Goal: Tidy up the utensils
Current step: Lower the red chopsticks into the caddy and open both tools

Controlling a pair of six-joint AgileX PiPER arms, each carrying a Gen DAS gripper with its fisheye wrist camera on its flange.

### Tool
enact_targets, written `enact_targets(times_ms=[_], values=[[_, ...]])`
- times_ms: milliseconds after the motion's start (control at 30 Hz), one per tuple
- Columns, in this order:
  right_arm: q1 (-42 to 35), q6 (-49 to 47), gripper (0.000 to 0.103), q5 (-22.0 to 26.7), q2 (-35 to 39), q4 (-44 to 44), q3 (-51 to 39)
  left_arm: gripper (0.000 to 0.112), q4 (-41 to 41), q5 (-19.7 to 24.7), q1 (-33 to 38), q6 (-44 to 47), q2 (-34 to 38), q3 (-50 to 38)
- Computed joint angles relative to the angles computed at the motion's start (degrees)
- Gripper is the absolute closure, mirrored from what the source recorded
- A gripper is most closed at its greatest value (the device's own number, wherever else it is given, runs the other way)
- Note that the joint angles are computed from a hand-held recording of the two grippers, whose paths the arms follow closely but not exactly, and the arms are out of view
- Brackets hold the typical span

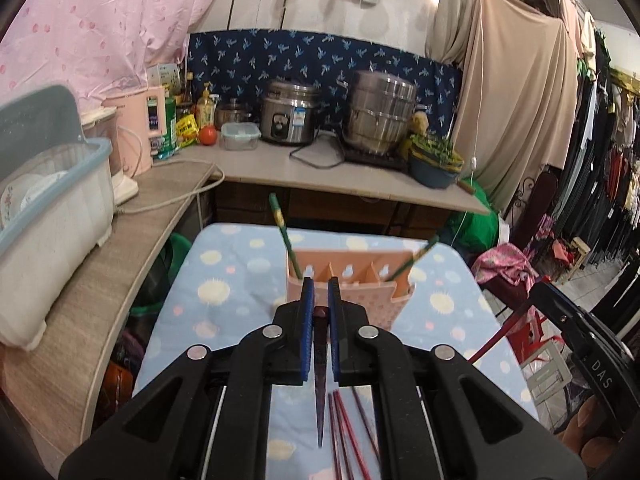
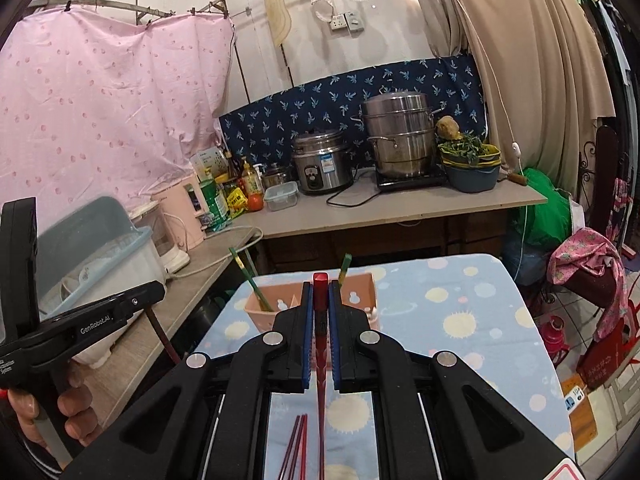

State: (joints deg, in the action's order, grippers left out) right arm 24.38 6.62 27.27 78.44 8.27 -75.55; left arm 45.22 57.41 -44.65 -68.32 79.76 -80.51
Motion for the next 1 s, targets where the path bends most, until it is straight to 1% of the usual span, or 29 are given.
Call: enact_targets(times_ms=[133, 200, 267, 367, 500, 600, 633, 733, 867, 1000], values=[[-1.23, -2.93, 0.096, -0.15, 4.59, 4.09, -7.77, 0.106, 0.92, 0.53, 2.10, 4.55, 2.59, -7.82], [-1.21, -3.04, 0.096, -0.36, 7.45, 4.48, -12.48, 0.106, 1.05, 0.64, 3.52, 7.07, 4.48, -12.65], [-0.67, -1.14, 0.096, -0.58, 10.31, 2.20, -17.24, 0.106, 0.88, 0.52, 5.07, 9.16, 6.45, -17.31], [-0.29, 0.72, 0.096, 0.61, 15.34, 0.43, -25.53, 0.106, 1.22, -0.56, 7.59, 11.61, 9.84, -24.04], [0.46, 3.77, 0.096, 2.69, 21.90, -3.46, -35.60, 0.106, -1.29, -2.46, 11.63, 14.92, 14.63, -31.53], [0.54, 4.63, 0.096, 5.20, 26.39, -4.77, -40.78, 0.106, -2.76, -4.55, 13.95, 15.29, 16.58, -32.10], [0.61, 4.91, 0.096, 5.34, 27.32, -5.31, -41.03, 0.106, -3.63, -5.28, 14.62, 15.30, 16.96, -31.39], [0.46, 4.64, 0.096, 6.07, 29.33, -4.75, -40.50, 0.106, -6.07, -8.35, 16.59, 14.53, 17.01, -27.06], [-0.01, 3.40, 0.096, 7.74, 31.94, -2.16, -40.11, 0.106, -8.21, -10.37, 17.92, 14.03, 17.83, -23.01], [0.73, 4.75, 0.096, 7.81, 32.91, -4.51, -38.91, 0.105, -10.87, -12.06, 18.85, 14.47, 18.59, -20.43]])
